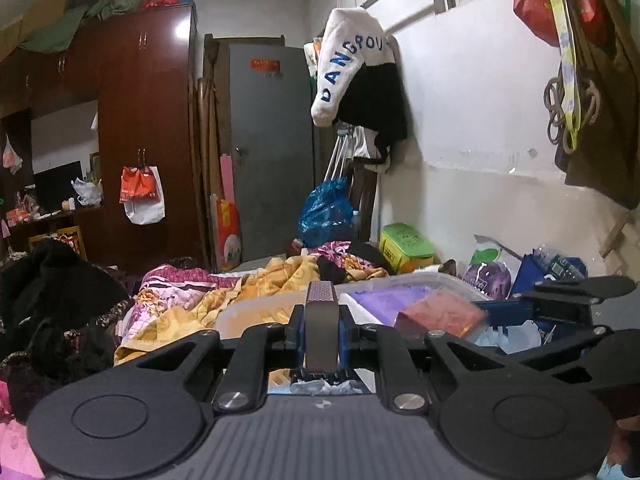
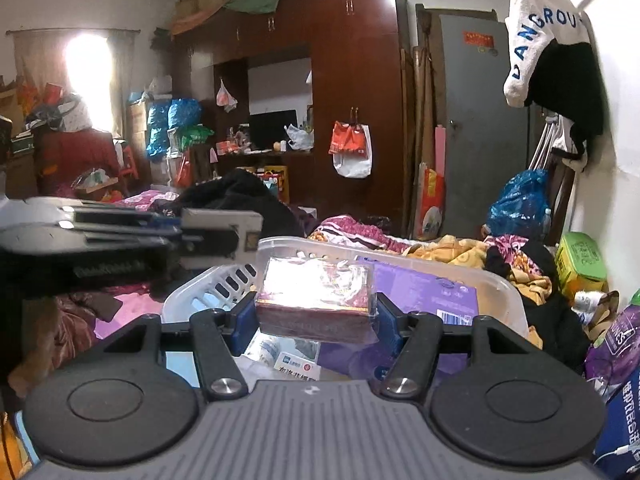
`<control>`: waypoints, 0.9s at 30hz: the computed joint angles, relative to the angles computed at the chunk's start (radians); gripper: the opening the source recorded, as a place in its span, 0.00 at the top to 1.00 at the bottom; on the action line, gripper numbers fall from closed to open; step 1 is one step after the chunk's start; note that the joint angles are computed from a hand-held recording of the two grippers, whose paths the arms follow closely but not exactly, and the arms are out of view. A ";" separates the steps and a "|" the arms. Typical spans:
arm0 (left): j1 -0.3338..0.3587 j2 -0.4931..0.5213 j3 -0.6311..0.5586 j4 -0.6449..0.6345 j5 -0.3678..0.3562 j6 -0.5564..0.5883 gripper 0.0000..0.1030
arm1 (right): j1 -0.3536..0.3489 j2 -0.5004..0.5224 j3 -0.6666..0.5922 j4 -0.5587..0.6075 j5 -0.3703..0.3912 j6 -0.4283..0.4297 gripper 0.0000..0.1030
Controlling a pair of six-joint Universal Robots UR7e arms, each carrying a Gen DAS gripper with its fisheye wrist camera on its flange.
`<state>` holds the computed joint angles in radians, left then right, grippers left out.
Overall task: Organize objects
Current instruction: 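Lower the red box into the bed basket with the right tool while the left tool drops the KENT box, then grasp the clear plastic bag on the table with both tools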
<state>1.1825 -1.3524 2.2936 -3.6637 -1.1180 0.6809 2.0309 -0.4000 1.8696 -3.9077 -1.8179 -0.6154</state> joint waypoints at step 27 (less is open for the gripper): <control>0.112 -0.084 0.320 -0.251 -0.176 0.146 0.18 | -0.123 0.031 0.265 -0.413 0.031 0.025 0.00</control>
